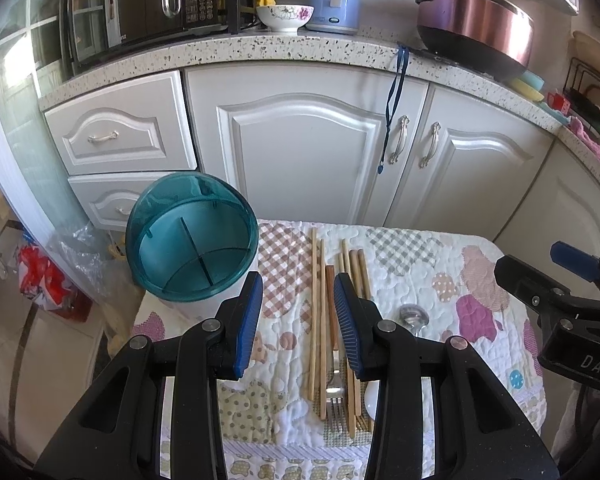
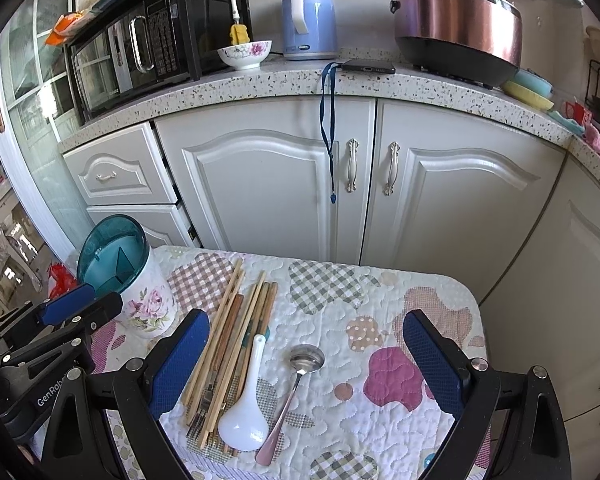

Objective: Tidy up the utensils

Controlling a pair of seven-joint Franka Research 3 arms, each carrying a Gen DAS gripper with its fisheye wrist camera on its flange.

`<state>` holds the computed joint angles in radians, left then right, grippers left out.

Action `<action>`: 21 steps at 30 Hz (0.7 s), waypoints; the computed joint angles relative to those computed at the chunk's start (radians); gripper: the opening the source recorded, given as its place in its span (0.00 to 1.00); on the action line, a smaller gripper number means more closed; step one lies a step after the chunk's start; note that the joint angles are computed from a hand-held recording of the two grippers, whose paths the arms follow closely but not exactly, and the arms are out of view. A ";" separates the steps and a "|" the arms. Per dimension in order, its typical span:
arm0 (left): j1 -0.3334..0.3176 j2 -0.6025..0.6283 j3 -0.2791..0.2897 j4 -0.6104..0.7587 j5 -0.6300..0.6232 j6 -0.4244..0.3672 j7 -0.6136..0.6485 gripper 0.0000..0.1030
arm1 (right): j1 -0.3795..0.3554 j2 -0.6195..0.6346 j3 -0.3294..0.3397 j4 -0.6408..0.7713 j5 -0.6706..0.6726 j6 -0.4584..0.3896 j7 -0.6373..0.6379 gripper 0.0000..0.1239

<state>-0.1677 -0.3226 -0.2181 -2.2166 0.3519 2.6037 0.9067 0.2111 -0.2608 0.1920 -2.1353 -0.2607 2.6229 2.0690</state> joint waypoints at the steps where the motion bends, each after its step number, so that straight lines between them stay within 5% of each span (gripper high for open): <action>1: -0.001 0.002 0.001 0.000 -0.003 -0.001 0.002 0.35 | 0.001 0.002 -0.001 0.001 0.002 -0.001 -0.002 0.78; 13: -0.014 0.034 0.017 -0.009 -0.044 -0.005 0.034 0.35 | 0.017 0.043 -0.022 0.006 0.038 -0.016 -0.042 0.78; 21: -0.058 0.089 0.077 -0.055 -0.266 0.012 0.177 0.35 | 0.053 0.144 -0.060 0.040 0.126 -0.046 -0.155 0.78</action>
<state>-0.2257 -0.2336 -0.1406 -2.2713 0.0861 2.6157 1.0838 0.2637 -0.1169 0.1319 -2.0957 -0.1352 2.5772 1.9140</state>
